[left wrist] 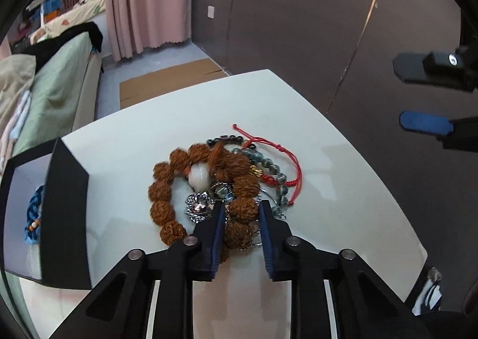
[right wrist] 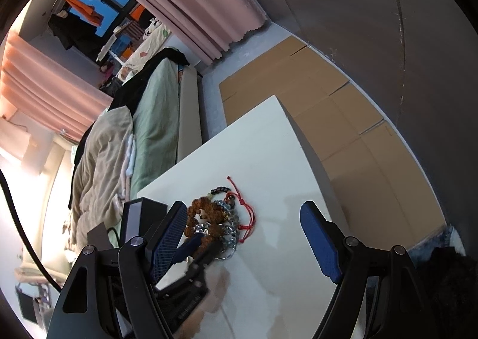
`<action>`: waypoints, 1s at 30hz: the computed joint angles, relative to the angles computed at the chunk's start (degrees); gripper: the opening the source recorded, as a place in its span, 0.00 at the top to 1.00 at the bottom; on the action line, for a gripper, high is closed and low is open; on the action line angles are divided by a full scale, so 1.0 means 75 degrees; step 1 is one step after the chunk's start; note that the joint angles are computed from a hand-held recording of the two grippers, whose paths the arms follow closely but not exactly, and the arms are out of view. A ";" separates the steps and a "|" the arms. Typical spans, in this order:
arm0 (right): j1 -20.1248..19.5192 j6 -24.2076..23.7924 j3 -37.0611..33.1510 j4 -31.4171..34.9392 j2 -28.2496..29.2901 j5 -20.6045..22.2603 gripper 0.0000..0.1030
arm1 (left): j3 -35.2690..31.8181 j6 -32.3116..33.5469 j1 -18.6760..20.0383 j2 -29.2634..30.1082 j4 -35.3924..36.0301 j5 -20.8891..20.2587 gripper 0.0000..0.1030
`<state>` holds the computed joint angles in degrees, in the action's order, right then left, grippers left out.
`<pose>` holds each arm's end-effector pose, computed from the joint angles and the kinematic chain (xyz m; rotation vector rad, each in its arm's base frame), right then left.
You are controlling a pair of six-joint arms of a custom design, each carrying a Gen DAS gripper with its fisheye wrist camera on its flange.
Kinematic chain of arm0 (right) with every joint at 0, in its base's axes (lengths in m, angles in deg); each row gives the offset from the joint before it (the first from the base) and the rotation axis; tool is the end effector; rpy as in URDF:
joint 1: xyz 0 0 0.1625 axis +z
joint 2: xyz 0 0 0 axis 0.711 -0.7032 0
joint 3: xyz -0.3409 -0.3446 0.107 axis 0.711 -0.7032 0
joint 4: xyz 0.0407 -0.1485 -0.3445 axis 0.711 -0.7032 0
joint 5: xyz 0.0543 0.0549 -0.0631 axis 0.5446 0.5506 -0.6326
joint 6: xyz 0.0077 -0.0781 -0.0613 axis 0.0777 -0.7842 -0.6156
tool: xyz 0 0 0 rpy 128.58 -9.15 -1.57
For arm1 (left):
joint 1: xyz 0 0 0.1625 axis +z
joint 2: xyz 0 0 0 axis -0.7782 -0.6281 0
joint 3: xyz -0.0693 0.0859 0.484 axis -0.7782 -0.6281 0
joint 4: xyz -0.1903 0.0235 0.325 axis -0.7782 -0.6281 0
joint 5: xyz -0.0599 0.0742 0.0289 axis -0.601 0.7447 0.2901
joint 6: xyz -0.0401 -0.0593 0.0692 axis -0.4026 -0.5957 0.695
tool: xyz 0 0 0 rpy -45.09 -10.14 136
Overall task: Organize jewelry
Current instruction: 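Grasp the brown bead bracelet with the left gripper while the right gripper approaches the pile, then lift the brown bead bracelet with the left gripper while the right gripper grasps a silver chain bracelet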
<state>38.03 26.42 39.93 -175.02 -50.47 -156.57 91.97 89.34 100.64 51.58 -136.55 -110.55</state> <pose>0.0503 -0.5128 0.2815 -0.3226 -2.6516 1.0839 -0.2829 -0.6045 -0.0376 1.0892 2.4967 -0.3969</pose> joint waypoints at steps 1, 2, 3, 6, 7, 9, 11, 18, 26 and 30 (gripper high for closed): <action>0.0028 -0.0009 -0.0014 0.0004 0.0022 -0.0014 0.23 | 0.0046 0.0061 -0.0014 -0.0020 -0.0102 0.0058 0.80; 0.0051 -0.0025 -0.0024 0.0017 0.0038 -0.0019 0.23 | 0.0094 0.0111 -0.0027 -0.0048 -0.0199 0.0113 0.80; 0.0073 -0.0034 -0.0032 0.0019 0.0065 -0.0027 0.23 | 0.0134 0.0085 -0.0011 -0.0118 -0.0259 0.0050 0.80; 0.0118 -0.0050 -0.0074 0.0082 0.0151 0.0038 0.23 | 0.0164 -0.0132 0.0077 -0.0331 -0.0337 -0.0312 0.80; 0.0140 -0.0047 -0.0085 0.0091 0.0187 0.0058 0.23 | 0.0216 -0.0165 0.0085 -0.0409 -0.0438 -0.0344 0.80; 0.0187 -0.0110 -0.0126 0.0133 0.0272 0.0123 0.23 | 0.0272 -0.0236 0.0112 -0.0531 -0.0555 -0.0430 0.80; 0.0244 -0.0181 -0.0161 0.0202 0.0361 0.0221 0.36 | 0.0311 -0.0327 0.0157 -0.0653 -0.0615 -0.0535 0.80; 0.0448 -0.0240 -0.0442 0.0722 0.0793 0.0476 0.65 | 0.0500 -0.0514 0.0290 -0.1069 -0.0836 -0.0718 0.80; 0.0682 -0.0190 -0.0795 0.1078 0.1319 0.0098 0.67 | 0.0557 -0.0704 0.0473 -0.1400 -0.0972 -0.1010 0.80; 0.0808 -0.0249 -0.1036 0.1272 0.1610 -0.0258 0.71 | 0.0629 -0.0800 0.0556 -0.1568 -0.1140 -0.1134 0.80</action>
<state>44.09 24.56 32.16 -165.48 -38.40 -158.51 96.68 83.34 104.81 39.83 -145.10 -119.05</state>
